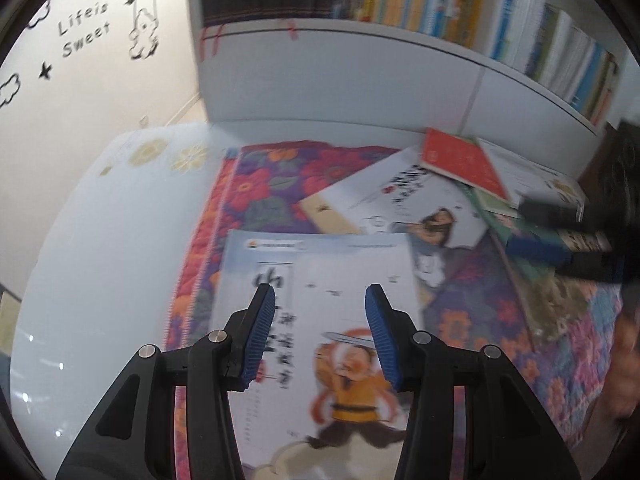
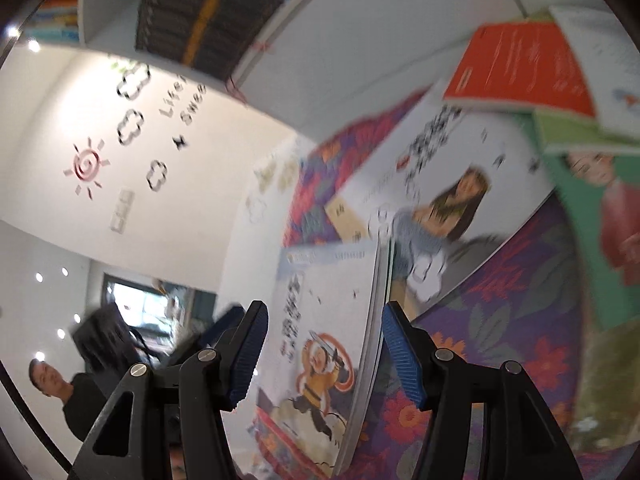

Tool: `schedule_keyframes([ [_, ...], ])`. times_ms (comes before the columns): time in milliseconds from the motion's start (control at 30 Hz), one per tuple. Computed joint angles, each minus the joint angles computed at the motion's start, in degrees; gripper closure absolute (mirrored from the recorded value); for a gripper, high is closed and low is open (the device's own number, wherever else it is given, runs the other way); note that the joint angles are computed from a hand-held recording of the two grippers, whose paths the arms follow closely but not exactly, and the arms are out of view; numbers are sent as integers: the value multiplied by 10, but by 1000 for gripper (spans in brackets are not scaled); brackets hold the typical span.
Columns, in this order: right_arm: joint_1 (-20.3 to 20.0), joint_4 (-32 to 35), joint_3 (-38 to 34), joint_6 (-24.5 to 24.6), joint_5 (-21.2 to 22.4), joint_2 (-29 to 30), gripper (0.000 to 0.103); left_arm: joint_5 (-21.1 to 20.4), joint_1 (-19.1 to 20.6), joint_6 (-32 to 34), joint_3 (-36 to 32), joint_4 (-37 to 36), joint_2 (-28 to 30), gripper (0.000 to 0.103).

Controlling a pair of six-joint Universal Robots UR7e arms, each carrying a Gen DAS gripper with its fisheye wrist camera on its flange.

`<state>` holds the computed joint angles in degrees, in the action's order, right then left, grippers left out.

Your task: Organize books

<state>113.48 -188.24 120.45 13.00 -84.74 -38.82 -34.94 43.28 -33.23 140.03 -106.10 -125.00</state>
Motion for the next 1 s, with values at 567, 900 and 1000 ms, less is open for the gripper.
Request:
schedule_keyframes([
  [567,-55,-53,52,13,20,-65,28,-63,-66,-79,46,-45,46,58],
  [900,-20,41,-41,54,-143,48,44,-91,-106,-98,109,-2,-4,58],
  [1000,9,37,-63,42,-208,71,44,-95,-87,-96,119,-16,-2,58],
])
